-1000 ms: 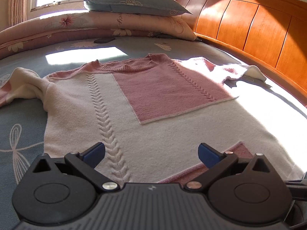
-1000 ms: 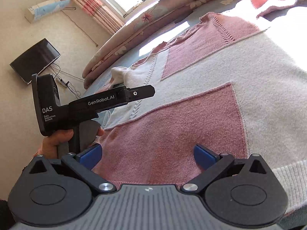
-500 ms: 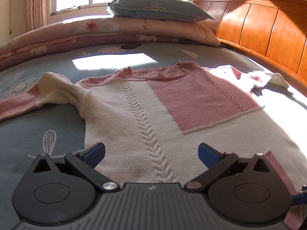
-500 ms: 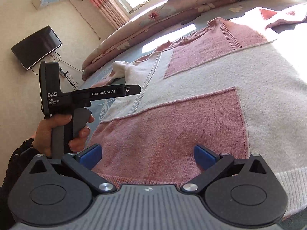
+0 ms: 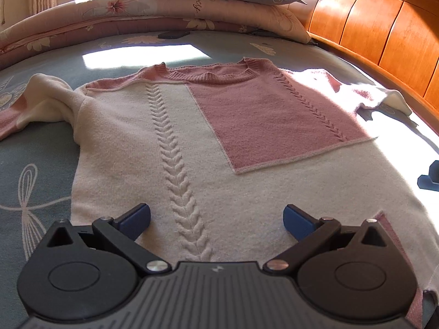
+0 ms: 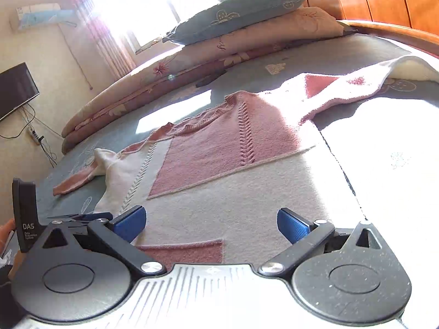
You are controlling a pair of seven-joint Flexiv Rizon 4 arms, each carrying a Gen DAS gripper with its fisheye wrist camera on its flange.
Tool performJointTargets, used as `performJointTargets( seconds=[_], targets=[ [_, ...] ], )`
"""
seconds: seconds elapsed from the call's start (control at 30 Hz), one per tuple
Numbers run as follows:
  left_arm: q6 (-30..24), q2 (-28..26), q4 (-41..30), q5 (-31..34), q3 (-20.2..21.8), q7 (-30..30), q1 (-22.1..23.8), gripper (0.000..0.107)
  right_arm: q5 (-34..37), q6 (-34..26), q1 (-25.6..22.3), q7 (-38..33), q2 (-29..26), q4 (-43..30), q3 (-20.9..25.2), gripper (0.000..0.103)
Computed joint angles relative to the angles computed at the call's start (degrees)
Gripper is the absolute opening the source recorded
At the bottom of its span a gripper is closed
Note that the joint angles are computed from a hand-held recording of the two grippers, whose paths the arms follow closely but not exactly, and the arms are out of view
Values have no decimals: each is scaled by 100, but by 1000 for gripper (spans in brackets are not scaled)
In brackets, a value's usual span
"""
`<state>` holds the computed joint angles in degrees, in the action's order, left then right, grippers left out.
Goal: Fold clothes
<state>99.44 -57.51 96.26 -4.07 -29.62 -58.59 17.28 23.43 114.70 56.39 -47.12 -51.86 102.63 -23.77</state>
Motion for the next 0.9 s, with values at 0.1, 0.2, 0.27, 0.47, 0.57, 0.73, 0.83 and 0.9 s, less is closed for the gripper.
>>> performJointTargets(
  seconds=[0.1, 0.2, 0.27, 0.47, 0.57, 0.73, 0.83, 0.9],
  targets=[
    [7, 6, -43, -34, 66, -40, -71, 102, -296, 198, -783, 509, -92, -108, 720, 103],
    [69, -27, -62, -29, 20, -85, -51, 102, 295, 410, -482, 334, -201, 68, 505, 103],
    [120, -65, -81, -10, -89, -126, 28, 102, 591, 475, -274, 267, -188, 229, 352, 103],
    [220, -279, -126, 267, -658, -243, 466, 102, 885, -129, 338, 148, -67, 379, -354, 103],
    [15, -319, -207, 214, -676, -273, 460, 102, 469, -144, 399, 187, -162, 211, -543, 103],
    [-193, -274, -263, -110, -507, -361, 314, 102, -370, -297, -31, 29, -222, -419, -229, 103],
    [-213, -172, -281, -363, -331, -552, 236, 102, -833, -568, -163, -71, -350, -885, -257, 103],
    [-151, -133, -309, -535, -200, -760, 197, 102, -1118, -890, -182, -36, -486, -1205, -388, 103]
  ],
)
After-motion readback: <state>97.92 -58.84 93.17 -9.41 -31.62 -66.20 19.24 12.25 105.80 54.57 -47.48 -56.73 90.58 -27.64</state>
